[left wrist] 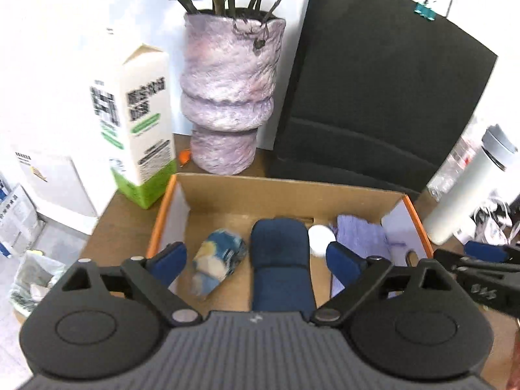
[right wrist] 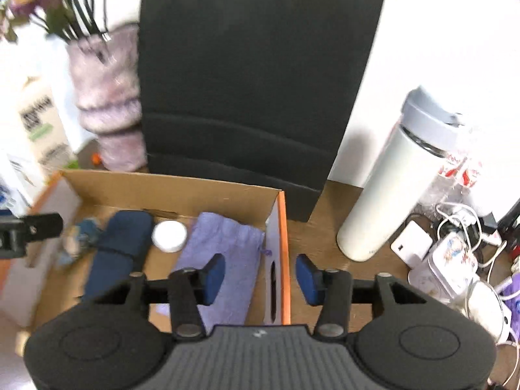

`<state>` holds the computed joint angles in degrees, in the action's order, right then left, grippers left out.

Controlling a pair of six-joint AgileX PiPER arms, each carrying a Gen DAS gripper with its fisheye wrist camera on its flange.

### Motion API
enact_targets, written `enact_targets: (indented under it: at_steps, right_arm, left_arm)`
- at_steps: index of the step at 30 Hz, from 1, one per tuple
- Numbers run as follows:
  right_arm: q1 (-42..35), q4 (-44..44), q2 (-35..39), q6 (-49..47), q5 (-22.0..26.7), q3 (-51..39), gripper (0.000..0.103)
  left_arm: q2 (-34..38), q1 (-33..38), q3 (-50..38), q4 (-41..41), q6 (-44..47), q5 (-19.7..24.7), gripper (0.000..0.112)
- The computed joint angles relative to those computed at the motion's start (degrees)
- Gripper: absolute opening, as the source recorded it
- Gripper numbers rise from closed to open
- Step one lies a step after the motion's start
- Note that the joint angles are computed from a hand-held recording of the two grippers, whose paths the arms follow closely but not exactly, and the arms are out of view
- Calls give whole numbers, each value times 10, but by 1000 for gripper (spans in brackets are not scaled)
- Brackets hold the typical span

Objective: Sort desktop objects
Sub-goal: 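Carry the navy pouch with the left tool while the right carries the lavender bag into the box, then withdraw both tools and approach the plastic box and plush sheep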

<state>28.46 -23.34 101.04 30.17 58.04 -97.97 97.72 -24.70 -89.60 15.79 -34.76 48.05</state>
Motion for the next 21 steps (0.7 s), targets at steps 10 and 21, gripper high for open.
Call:
enact_targets:
  at_steps: [10,21]
  right_arm:
    - [85,-47,-197,84,-36,203,67]
    - [317,-284,-331,454,-41,495,68]
  left_arm:
    - [-162,-111,175,130,-125,19,103]
    - [-305,-328,445,331,-445,16,103]
